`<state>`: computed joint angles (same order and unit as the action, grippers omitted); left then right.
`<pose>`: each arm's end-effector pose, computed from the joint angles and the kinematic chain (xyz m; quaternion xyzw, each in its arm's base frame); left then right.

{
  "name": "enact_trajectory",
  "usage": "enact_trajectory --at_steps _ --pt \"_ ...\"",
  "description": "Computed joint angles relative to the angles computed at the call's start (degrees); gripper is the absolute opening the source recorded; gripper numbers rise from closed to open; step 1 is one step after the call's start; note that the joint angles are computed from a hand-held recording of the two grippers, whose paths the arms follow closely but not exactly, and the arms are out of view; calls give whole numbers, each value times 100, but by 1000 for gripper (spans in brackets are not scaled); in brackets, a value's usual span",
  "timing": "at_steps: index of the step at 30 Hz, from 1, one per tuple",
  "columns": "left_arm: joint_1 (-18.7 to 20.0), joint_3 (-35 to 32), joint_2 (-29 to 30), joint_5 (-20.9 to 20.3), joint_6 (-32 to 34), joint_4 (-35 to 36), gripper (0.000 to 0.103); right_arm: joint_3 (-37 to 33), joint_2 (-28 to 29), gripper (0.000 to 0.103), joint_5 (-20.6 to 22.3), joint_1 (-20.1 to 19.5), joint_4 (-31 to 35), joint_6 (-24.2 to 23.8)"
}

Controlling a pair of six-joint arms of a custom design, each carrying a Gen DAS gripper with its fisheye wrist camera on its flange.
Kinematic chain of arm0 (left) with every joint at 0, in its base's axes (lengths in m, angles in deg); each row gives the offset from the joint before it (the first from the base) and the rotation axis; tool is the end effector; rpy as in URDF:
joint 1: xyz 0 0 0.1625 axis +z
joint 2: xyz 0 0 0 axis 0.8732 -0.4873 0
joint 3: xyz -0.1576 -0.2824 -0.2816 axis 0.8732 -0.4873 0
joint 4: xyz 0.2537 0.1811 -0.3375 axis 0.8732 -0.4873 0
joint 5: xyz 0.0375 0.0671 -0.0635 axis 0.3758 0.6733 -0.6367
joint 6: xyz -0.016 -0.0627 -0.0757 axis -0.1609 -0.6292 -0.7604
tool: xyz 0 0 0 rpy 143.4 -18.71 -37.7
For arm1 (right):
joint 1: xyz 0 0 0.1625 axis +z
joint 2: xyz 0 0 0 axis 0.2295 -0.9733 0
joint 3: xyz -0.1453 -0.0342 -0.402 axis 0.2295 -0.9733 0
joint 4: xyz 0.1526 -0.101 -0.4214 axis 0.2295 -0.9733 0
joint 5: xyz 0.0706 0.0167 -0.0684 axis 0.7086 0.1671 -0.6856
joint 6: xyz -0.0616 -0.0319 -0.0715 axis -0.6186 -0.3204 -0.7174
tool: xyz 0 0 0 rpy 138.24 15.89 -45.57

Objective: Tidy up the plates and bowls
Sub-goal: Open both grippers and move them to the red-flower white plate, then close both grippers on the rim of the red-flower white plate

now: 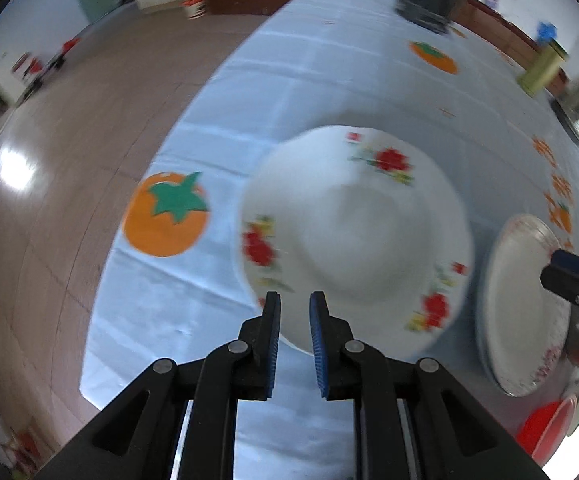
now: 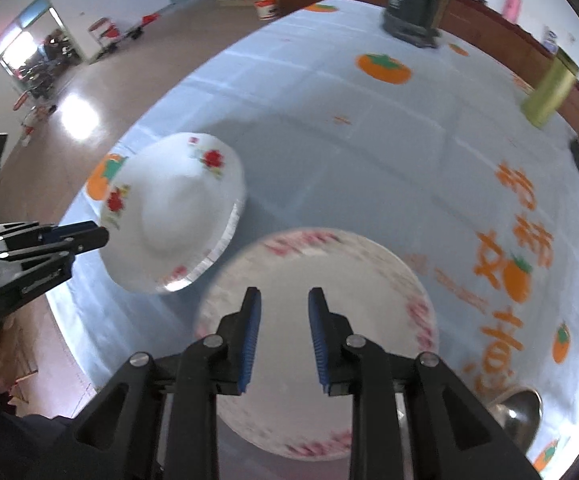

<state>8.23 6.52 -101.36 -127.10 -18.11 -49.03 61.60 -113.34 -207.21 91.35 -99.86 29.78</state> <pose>-0.0533 -0.7037 0.2164 0.1588 0.9153 -0.0940 0.3580 0.2425 -0.6395 0.0482 0.1082 -0.9350 0.1525 0.3013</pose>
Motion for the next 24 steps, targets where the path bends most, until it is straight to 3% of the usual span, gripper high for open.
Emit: enact_trajectory --at_steps 7,14,24 --pt "205 -318 194 108 69 16 17 -740 560 24 243 -11 276 2" --pt "261 -475 346 40 210 -39 20 -1347 987 24 109 -50 652 46" --pt "272 -589 497 28 232 -17 23 -1627 1188 21 5 -148 900 97"
